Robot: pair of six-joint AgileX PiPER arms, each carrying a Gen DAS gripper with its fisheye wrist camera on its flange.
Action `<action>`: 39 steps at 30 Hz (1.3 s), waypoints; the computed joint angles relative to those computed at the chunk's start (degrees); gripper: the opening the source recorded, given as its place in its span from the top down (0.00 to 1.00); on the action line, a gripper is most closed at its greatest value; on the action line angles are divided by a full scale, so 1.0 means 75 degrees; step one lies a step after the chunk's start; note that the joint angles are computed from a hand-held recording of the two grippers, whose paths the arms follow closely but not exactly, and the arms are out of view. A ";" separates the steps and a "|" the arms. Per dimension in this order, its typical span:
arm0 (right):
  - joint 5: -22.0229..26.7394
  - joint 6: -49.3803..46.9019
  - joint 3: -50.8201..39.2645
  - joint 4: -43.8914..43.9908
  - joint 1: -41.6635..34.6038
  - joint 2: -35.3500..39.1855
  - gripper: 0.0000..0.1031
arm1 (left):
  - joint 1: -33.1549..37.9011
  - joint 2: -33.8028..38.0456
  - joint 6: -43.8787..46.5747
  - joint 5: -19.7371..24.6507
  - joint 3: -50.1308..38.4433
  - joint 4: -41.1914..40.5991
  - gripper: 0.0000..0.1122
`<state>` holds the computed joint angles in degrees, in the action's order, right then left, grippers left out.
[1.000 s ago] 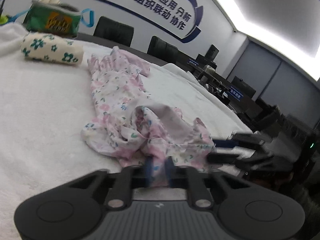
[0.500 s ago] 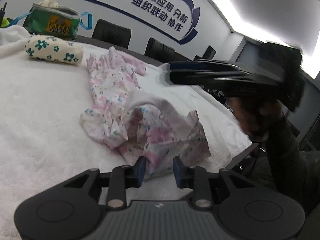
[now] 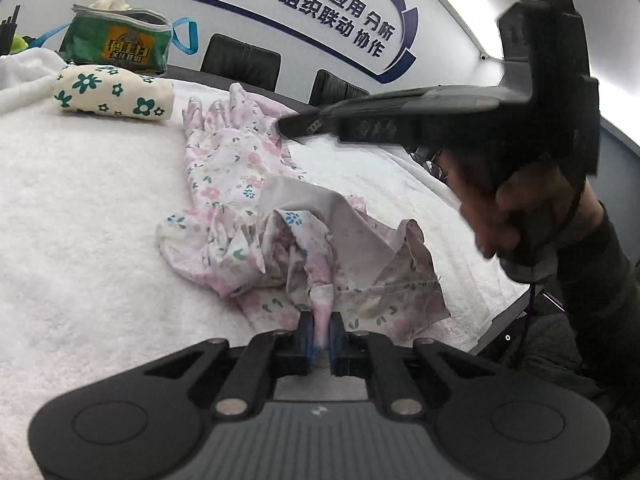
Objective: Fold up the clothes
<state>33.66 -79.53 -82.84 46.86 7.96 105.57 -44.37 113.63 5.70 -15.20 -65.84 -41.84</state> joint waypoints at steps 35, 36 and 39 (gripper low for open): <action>0.3166 0.0742 -0.2700 -0.1698 0.0228 0.1583 0.64 | 0.0196 -0.0004 -0.1352 0.0238 -0.0004 0.1342 0.93; 0.3231 0.0729 -0.2746 -0.1710 0.0230 0.1595 0.64 | 0.0212 0.0003 -0.1534 0.0222 0.0008 0.1516 0.93; 0.3324 0.0784 -0.2808 -0.2010 0.0347 0.1670 0.66 | 0.0230 0.0001 -0.1760 0.0210 0.0026 0.1734 0.92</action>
<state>58.59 -73.65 -103.90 31.79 10.57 118.09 -42.64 113.64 -7.50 -13.62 -65.64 -28.83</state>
